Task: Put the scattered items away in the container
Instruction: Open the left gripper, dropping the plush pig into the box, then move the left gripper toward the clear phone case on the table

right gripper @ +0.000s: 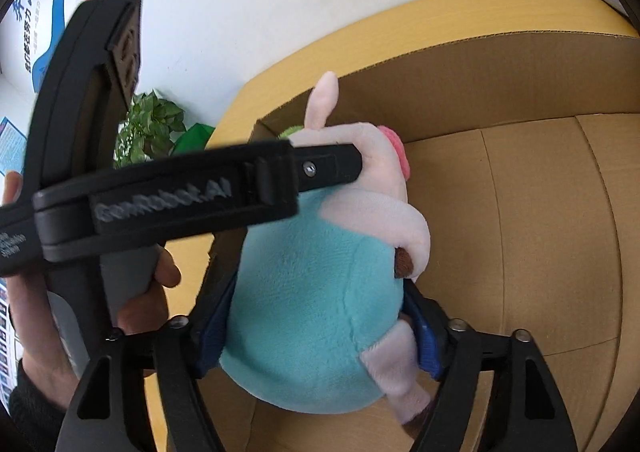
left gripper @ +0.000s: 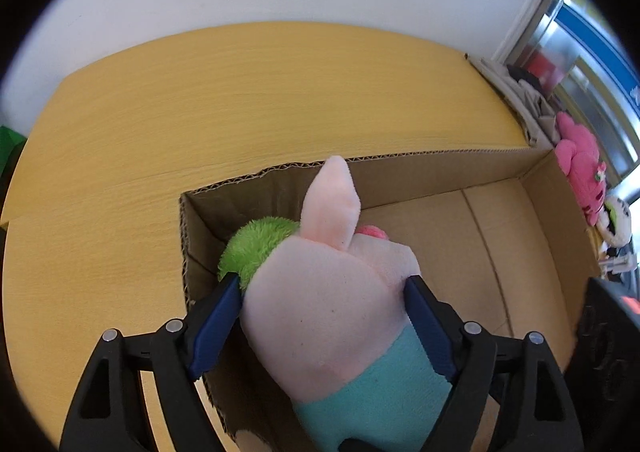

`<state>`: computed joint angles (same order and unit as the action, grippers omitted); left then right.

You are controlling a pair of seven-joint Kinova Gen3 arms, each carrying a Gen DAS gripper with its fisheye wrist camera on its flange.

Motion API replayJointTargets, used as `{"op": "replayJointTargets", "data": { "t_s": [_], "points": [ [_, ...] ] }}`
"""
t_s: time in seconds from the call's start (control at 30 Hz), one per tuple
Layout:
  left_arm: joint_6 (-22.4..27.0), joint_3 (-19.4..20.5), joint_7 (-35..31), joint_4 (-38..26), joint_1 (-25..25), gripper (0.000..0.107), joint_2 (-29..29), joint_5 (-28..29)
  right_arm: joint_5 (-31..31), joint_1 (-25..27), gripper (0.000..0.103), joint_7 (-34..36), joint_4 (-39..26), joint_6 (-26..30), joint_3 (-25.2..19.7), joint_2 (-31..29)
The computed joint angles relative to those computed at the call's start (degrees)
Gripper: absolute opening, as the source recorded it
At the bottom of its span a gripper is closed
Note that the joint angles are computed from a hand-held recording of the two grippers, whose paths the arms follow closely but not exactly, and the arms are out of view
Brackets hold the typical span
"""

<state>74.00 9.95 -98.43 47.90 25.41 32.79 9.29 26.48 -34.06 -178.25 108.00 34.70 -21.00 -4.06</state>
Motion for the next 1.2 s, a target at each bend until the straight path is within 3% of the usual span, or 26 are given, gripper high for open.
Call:
{"op": "replayJointTargets", "data": {
  "t_s": [0.13,0.27,0.33,0.43,0.5,0.6,0.7,0.83,0.97,1.2],
  "points": [
    [-8.7,-4.9,-2.4,9.8,-0.2,0.082,-8.8,6.4,-2.1,-0.9,0.095,3.9,-2.1,5.1,-0.5,-0.6],
    [-14.5,-0.6,-2.3,17.3,-5.2,0.082,-19.4,5.6,-1.4,-3.3,0.096,4.7,-4.7,12.7,-1.5,-3.5],
    [-16.3,0.4,-2.8,21.1,-7.3,0.082,-24.7,6.3,-0.3,-2.1,0.100,3.1,-5.4,17.3,-5.4,-6.1],
    [-19.0,-1.6,-3.5,27.5,-6.2,0.083,-32.7,6.8,0.7,-0.8,0.103,4.3,-8.9,23.3,-10.1,-8.7],
    [-21.6,-0.9,-1.5,32.5,-5.2,0.083,-38.0,4.0,2.1,1.4,0.103,7.4,-11.1,25.8,-10.1,-9.2],
    [-23.7,2.8,2.2,38.7,-6.8,0.083,-43.8,1.4,2.8,3.6,0.103,6.9,-10.0,32.6,-16.5,-13.7],
    [-25.5,3.8,4.6,44.9,-6.4,0.083,-49.0,0.0,3.3,6.6,0.103,7.5,-12.4,37.8,-21.9,-14.1],
    [-25.6,4.9,7.6,50.3,-6.3,0.083,-53.2,-0.7,4.0,7.1,0.103,4.0,-12.9,43.1,-26.1,-14.4],
    [-25.6,6.4,9.6,52.6,-6.2,0.083,-54.9,-1.1,2.4,10.0,0.103,4.8,-13.5,47.3,-31.0,-16.6],
    [-27.8,10.2,13.7,55.4,-6.1,0.083,-57.2,-2.2,0.6,16.7,0.103,6.9,-14.4,48.5,-36.3,-19.4]
  ]
}}
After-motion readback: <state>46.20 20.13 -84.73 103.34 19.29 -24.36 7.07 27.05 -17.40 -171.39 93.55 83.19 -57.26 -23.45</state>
